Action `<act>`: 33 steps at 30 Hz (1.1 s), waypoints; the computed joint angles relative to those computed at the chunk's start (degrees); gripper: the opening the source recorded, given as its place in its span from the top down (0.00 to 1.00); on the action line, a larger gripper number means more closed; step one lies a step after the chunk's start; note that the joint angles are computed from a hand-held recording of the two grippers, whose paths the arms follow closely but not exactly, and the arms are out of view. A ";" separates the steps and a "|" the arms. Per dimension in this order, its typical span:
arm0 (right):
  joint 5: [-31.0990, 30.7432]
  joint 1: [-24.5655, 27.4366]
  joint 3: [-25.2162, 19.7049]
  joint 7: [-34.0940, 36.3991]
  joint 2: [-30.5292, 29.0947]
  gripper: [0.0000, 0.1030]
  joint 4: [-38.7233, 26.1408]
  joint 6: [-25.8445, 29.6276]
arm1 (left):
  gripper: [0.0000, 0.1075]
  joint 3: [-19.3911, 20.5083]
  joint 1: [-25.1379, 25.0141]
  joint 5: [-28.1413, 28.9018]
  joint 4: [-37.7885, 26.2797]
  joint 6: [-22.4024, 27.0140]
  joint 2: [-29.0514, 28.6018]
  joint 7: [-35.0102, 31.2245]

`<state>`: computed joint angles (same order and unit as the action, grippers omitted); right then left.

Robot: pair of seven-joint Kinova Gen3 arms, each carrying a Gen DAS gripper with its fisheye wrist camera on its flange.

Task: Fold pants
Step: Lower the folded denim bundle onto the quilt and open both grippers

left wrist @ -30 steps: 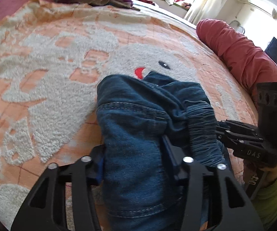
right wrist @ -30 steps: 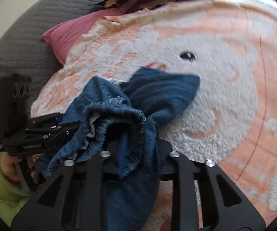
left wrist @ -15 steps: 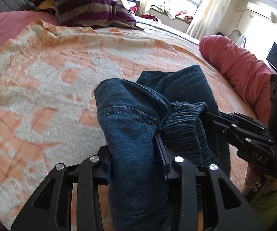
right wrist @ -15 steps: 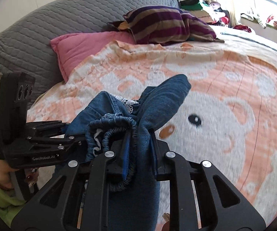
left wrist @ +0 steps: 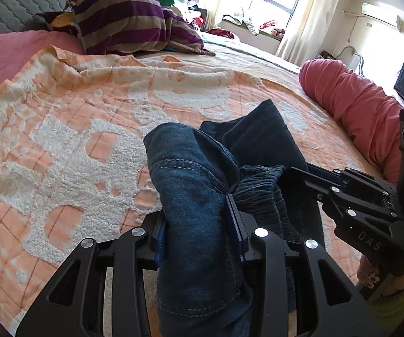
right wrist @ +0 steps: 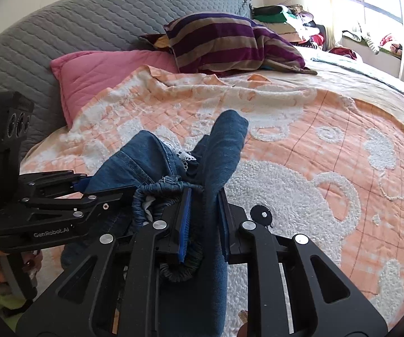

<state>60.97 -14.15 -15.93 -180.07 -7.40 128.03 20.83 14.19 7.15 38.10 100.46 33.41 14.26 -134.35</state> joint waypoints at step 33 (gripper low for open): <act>-9.91 -6.98 6.07 4.82 7.05 0.47 -2.51 11.38 | 0.46 0.87 -1.40 -4.80 2.61 -4.22 2.12 5.08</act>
<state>51.06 -21.13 -9.86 -175.26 -0.35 125.52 32.21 15.06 5.74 33.29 103.07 29.19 16.38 -129.28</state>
